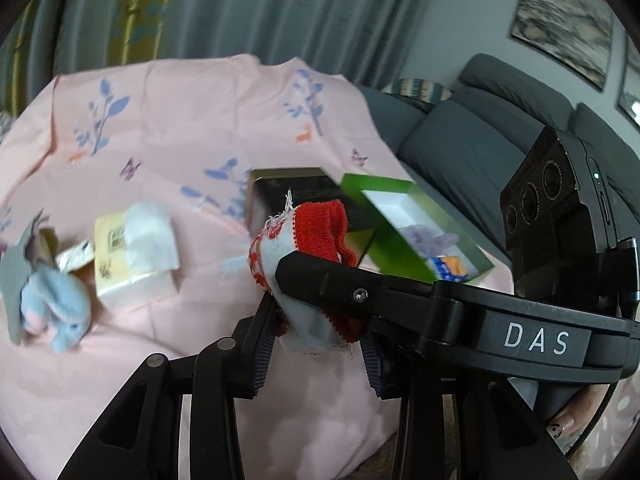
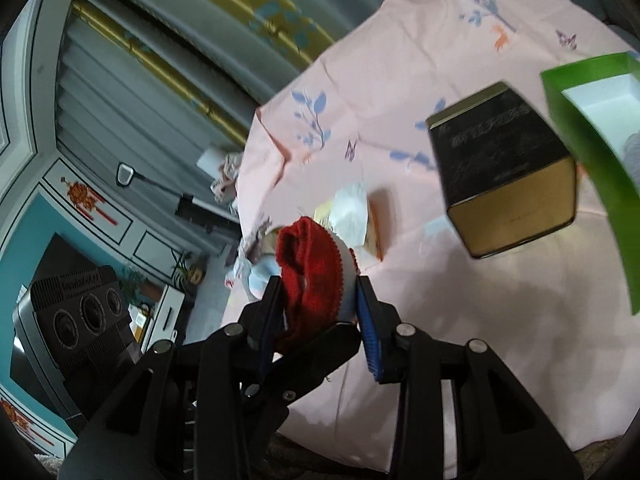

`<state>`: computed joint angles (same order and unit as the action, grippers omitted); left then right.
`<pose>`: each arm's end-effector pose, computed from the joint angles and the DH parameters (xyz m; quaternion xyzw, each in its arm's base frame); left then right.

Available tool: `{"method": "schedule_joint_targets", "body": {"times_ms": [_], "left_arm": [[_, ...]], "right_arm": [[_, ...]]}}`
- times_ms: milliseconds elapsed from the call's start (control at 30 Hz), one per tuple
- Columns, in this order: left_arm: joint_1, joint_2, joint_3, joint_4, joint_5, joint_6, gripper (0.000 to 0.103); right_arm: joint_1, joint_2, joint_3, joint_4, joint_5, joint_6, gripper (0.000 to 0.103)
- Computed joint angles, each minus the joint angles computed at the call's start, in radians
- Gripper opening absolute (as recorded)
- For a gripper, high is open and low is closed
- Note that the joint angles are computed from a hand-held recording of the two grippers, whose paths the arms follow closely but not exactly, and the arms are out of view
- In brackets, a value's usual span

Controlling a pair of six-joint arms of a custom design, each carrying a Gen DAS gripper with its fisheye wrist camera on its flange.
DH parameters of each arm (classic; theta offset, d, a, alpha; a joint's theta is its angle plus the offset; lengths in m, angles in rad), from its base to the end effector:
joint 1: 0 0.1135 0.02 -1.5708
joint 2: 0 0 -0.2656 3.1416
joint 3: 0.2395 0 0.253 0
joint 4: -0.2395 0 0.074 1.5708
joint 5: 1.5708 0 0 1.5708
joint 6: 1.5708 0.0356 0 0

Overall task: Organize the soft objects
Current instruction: 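Carry the red-and-white knit item over the green box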

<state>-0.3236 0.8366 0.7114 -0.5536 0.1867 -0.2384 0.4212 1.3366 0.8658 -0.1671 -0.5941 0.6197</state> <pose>0.1669 -0.0629 0.2711 0.0784 0.8957 -0.1999 0.3893 0.2545 0.1358 0.2522 -0.0464 0.8629 0.4407 0.2431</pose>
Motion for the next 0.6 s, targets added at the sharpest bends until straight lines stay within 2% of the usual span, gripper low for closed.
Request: {"method": "schedule_joint_targets", "body": {"times_ms": [267,600], "left_arm": [[-0.134,0.068,0.048,0.048,-0.053,-0.014,0.039],[-0.252,0.299,0.209,0.201,-0.078,0.009,0.039]], "right_arm": [[-0.096,-0.109,-0.047,-0.035,0.003,-0.001,0.036],[-0.286,-0.121,0.007,-0.063,-0.033,-0.059,0.037]]}}
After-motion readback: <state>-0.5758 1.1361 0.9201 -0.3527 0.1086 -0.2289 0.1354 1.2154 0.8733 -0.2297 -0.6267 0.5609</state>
